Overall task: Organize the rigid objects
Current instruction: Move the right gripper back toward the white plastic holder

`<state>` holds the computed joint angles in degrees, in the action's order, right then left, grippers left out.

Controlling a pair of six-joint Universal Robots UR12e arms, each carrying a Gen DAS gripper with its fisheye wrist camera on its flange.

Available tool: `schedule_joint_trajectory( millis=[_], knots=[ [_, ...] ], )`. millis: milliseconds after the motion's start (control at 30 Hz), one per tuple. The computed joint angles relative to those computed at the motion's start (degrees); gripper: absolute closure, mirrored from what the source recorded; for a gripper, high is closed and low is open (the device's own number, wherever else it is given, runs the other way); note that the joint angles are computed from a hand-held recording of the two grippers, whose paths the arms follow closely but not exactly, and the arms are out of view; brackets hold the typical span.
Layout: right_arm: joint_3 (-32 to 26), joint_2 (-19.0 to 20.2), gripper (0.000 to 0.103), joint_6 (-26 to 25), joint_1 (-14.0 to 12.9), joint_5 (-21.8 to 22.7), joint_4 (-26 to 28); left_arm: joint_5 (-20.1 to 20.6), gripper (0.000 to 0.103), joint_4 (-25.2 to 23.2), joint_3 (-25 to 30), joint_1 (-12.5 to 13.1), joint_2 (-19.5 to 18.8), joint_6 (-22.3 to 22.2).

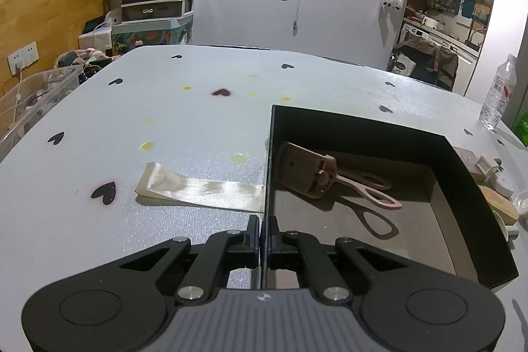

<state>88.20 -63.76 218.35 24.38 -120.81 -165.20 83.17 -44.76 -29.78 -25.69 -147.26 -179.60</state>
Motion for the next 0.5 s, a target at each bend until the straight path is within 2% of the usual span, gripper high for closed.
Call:
schedule_joint_trajectory(
  millis=[133,267,433,500],
  knots=[
    [-0.95,0.78,0.0,1.46,-0.01,-0.11,1.47,0.03,0.099,0.22,-0.18,-0.01,0.07,-0.26],
    [-4.29,2.38,0.0,2.75,0.22,-3.39,6.76,-0.26,0.099,0.64,-0.67,0.04,0.3,-0.37],
    [-6.67,3.99,0.0,1.96,0.22,-3.78,7.04,-0.72,0.098,0.96,-1.07,0.13,0.5,-0.53],
    [-7.58,4.47,0.0,3.54,0.11,-3.91,8.28,-0.96,0.098,1.13,-1.32,0.18,0.61,-0.55]
  ],
)
